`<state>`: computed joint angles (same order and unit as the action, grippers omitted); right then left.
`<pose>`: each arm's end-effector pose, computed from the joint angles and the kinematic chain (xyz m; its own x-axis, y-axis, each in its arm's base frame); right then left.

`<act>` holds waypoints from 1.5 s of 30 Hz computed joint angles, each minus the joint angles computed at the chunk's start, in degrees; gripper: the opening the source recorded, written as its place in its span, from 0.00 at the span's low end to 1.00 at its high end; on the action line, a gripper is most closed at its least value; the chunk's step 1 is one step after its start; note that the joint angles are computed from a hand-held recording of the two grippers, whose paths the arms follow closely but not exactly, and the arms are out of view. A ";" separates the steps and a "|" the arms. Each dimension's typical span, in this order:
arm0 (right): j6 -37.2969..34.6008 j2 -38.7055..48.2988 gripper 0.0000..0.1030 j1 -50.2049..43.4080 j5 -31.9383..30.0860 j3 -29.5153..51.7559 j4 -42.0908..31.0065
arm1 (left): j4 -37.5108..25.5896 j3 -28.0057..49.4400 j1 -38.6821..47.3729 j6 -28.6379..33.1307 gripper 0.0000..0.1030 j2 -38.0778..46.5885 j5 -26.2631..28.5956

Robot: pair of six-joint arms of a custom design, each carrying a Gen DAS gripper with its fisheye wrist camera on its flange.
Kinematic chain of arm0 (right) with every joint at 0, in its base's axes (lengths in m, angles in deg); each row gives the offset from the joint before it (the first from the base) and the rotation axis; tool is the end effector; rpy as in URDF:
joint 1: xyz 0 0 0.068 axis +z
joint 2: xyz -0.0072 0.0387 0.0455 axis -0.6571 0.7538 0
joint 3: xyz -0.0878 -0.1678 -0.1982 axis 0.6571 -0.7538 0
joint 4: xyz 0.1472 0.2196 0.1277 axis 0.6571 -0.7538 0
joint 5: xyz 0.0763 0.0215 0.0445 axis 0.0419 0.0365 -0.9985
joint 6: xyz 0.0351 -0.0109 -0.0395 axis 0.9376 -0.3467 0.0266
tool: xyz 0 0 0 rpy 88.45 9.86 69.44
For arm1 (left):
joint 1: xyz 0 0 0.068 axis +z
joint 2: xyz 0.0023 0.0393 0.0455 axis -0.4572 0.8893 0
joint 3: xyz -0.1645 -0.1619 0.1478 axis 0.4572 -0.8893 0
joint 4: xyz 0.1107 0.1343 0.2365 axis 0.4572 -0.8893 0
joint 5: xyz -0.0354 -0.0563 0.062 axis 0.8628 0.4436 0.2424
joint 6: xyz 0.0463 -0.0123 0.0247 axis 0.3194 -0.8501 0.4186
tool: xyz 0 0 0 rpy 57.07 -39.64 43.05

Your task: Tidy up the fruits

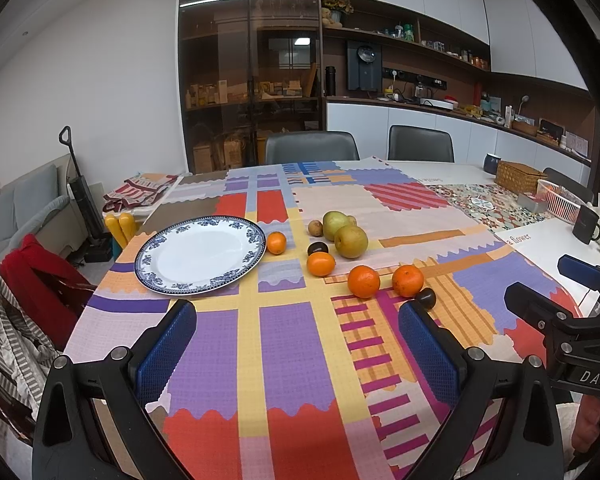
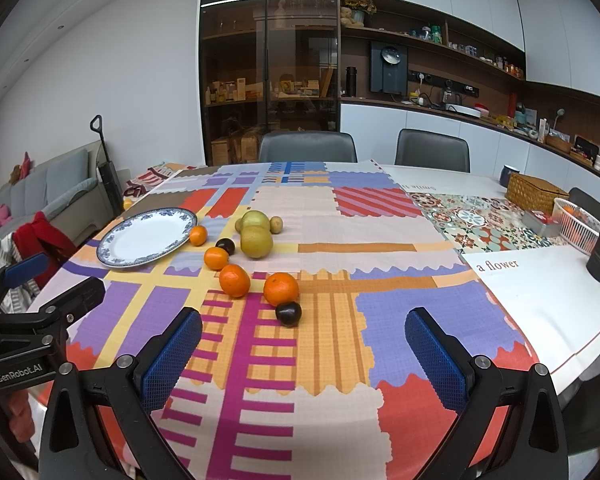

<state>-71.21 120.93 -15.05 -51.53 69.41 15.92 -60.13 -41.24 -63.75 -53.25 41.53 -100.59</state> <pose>0.2647 0.1225 0.1878 -0.5113 -0.1326 -0.8491 -0.2501 0.9682 -0.0006 0.2438 -0.1545 0.1769 -0.5059 -0.0355 -0.8619 -0.1038 0.9944 0.0200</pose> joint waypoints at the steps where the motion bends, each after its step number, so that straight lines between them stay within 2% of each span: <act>1: 0.00 0.00 0.99 0.00 0.00 0.00 0.00 | 0.04 0.00 -0.01 -0.01 1.00 0.04 -0.01; 21: 0.03 -0.32 0.99 -0.03 -0.73 0.32 -1.41 | 0.13 0.34 0.45 0.29 1.00 0.59 1.52; 24: 0.05 2.31 0.99 0.21 -1.29 1.40 -0.64 | 0.72 0.76 1.12 0.54 0.99 2.03 2.27; 27: -0.60 4.01 0.99 -0.59 -2.39 1.99 -0.12 | 1.91 1.14 2.03 1.98 0.99 3.43 3.94; 34: -1.49 8.84 0.98 -1.70 -3.72 4.81 0.36 | 5.29 2.97 5.17 8.24 0.90 7.58 10.14; 39: -2.26 12.79 0.91 -2.08 -4.26 7.31 0.89 | 7.64 5.64 8.00 12.78 0.82 12.01 15.70; 45: -2.77 18.38 0.82 -2.87 -6.43 11.53 0.23 | 9.27 10.04 11.00 18.67 0.77 17.87 21.82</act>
